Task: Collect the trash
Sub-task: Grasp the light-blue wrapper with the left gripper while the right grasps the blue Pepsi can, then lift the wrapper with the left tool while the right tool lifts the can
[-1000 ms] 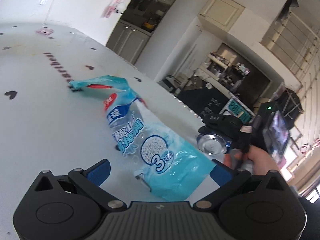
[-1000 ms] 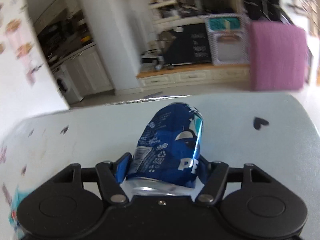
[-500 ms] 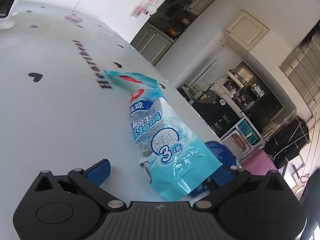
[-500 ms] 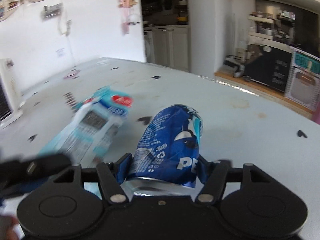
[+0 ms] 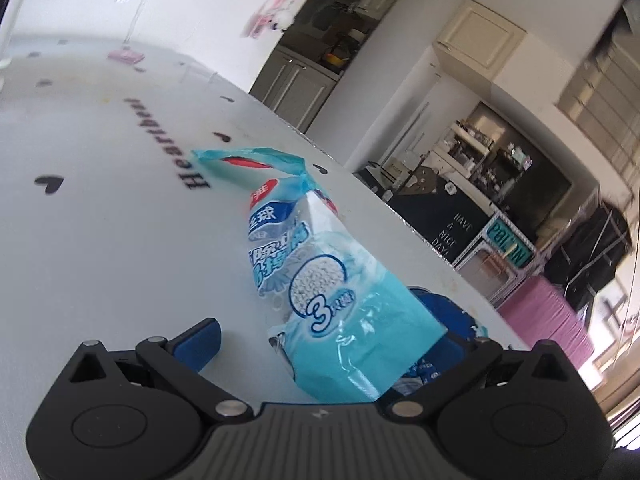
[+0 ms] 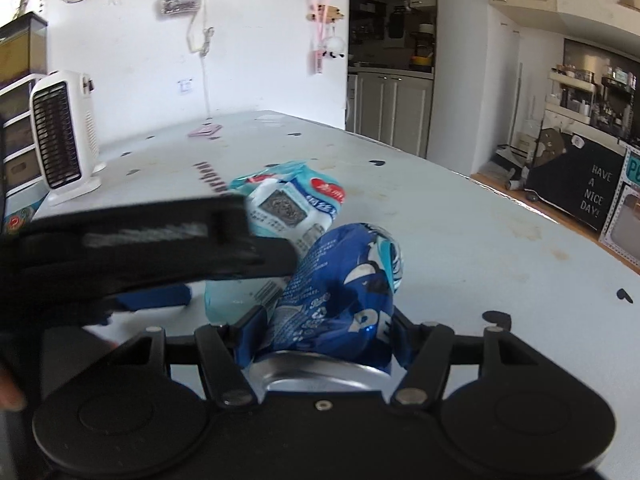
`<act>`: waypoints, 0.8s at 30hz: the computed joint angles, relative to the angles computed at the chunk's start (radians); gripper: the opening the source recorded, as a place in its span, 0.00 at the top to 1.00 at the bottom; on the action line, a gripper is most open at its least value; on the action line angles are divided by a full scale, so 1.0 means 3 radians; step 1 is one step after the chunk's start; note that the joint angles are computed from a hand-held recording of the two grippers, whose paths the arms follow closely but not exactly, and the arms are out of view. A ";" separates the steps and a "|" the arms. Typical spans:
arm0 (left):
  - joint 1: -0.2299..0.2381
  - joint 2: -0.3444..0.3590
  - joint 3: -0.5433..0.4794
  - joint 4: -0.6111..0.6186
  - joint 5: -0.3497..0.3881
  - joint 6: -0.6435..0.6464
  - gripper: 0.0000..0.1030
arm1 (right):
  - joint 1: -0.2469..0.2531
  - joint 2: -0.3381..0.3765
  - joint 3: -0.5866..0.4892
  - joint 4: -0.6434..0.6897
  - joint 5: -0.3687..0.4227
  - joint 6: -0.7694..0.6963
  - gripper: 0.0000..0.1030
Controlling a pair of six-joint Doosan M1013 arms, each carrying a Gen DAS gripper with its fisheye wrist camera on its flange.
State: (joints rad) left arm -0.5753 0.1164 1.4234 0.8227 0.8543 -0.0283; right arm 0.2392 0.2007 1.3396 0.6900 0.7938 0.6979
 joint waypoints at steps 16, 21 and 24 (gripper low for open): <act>-0.0007 -0.0114 0.0167 0.0070 -0.0246 -0.0080 0.89 | -0.0080 -0.0302 0.0305 -0.0402 -0.0220 0.0546 0.39; -0.0107 -0.0179 0.0230 0.0190 -0.0334 0.0065 0.89 | -0.0150 -0.0448 0.0439 -0.0426 -0.0373 0.0783 0.39; -0.0200 -0.0189 0.0224 0.0322 -0.0255 0.0170 0.89 | -0.0184 -0.0542 0.0530 -0.0456 -0.0499 0.0861 0.39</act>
